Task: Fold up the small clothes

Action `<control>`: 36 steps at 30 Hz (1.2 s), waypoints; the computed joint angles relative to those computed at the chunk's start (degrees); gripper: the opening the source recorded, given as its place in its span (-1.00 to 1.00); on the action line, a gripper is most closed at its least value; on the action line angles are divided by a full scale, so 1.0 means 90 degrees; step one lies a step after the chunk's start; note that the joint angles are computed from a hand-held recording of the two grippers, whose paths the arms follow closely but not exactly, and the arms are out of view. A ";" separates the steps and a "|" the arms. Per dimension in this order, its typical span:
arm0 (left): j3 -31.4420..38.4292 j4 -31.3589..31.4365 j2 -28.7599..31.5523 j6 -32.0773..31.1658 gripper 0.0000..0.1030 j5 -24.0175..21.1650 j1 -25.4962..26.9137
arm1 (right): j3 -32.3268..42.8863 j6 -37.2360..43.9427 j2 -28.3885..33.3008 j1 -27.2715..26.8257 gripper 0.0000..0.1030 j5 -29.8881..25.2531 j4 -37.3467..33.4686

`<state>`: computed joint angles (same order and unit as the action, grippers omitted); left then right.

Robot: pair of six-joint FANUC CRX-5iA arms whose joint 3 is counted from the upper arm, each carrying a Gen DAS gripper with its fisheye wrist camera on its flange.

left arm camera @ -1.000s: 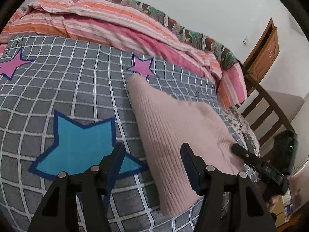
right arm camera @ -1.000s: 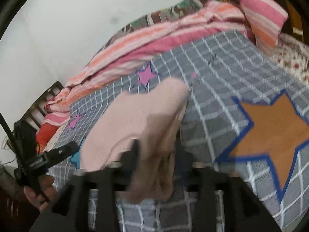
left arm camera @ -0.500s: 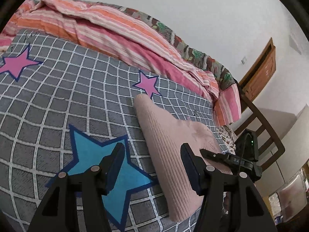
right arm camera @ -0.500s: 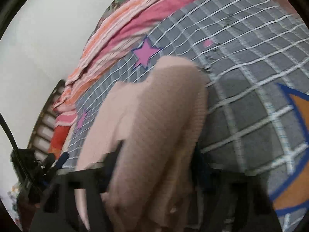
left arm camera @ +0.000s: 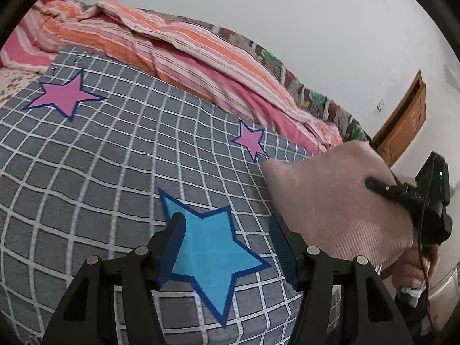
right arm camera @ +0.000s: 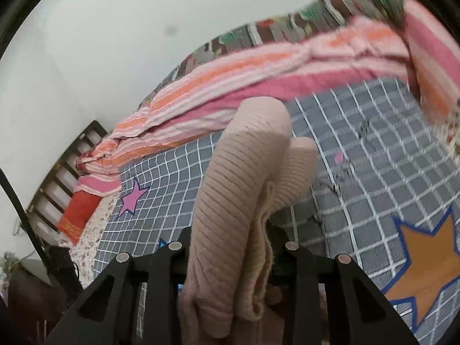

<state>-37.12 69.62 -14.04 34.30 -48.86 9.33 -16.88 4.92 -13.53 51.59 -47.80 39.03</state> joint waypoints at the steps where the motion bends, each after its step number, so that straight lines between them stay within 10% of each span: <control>1: -0.0022 0.0079 0.0008 -0.0038 0.12 -0.0049 0.0059 | 0.0249 0.0034 0.0192 0.0056 -0.38 -0.0237 0.0117; 7: 0.0027 0.0263 0.0115 -0.0152 0.12 0.0036 0.0133 | 0.1172 0.0132 0.1007 -0.0260 -0.38 0.0107 -0.0085; 14: 0.0245 0.0062 0.0474 -0.0328 0.12 0.0335 -0.0041 | 0.0432 0.0081 0.1287 -0.1201 -0.35 0.3660 -0.1222; 19: 0.0366 -0.0659 0.0590 -0.0450 0.12 0.0330 -0.0283 | 0.1182 0.2271 0.1968 -0.1480 -0.29 0.1852 -0.3471; 29: 0.0571 -0.2585 0.0385 0.0000 0.14 0.1074 -0.0978 | -0.0458 0.1340 0.0722 -0.0575 -0.17 0.1446 -0.0544; 36: 0.0707 -0.3100 0.0462 0.0393 0.17 0.1847 -0.1500 | -0.0879 0.1316 0.0398 -0.0410 -0.17 0.1969 -0.0514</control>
